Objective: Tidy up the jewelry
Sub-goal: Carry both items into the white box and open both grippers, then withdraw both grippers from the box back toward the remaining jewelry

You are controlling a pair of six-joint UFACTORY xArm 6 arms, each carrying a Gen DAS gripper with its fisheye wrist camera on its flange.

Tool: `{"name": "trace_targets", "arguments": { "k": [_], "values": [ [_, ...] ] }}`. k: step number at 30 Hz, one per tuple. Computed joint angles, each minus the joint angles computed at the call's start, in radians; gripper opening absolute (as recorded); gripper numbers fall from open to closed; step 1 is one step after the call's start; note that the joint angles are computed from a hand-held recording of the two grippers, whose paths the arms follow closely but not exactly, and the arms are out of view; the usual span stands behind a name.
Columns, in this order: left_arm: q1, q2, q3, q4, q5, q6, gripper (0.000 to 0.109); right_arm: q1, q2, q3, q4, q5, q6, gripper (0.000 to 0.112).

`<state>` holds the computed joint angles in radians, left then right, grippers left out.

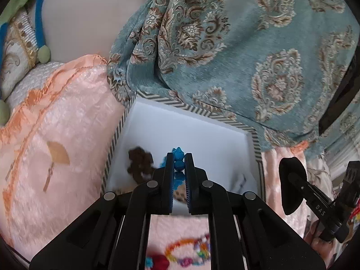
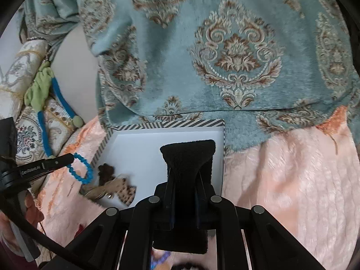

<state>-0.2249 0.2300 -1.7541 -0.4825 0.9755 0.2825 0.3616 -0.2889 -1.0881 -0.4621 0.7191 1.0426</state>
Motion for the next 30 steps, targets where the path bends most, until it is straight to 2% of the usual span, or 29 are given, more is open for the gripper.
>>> {"name": "trace_targets", "arguments": {
  "k": [10,16,21,22,24,25,26,28,30],
  "values": [
    [-0.025,0.244,-0.244,0.069,0.014,-0.079,0.007,-0.120,0.211,-0.088,0.142,-0.125,-0.137,0.012],
    [-0.028,0.340,-0.307,0.148,-0.013,-0.146,0.007,-0.141,0.273,-0.101,0.159,-0.131,-0.143,0.012],
    [-0.037,0.369,-0.320,0.212,-0.045,-0.184,0.007,-0.154,0.293,-0.097,0.137,-0.118,-0.113,0.012],
    [-0.035,0.370,-0.317,0.215,-0.049,-0.192,0.010,-0.154,0.295,-0.097,0.138,-0.116,-0.111,0.015],
    [-0.033,0.367,-0.309,0.219,-0.053,-0.204,0.027,-0.156,0.277,-0.079,0.144,-0.130,-0.105,0.020],
    [-0.031,0.361,-0.299,0.215,-0.060,-0.207,0.046,-0.155,0.259,-0.064,0.139,-0.138,-0.092,0.026],
    [-0.028,0.346,-0.275,0.204,-0.079,-0.207,0.056,-0.154,0.240,-0.048,0.130,-0.151,-0.079,0.029],
    [-0.024,0.324,-0.245,0.198,-0.098,-0.209,0.058,-0.145,0.199,-0.020,0.111,-0.163,-0.062,0.037],
    [-0.022,0.310,-0.233,0.200,-0.095,-0.209,0.058,-0.132,0.169,-0.007,0.110,-0.153,-0.065,0.037]
  ]
}}
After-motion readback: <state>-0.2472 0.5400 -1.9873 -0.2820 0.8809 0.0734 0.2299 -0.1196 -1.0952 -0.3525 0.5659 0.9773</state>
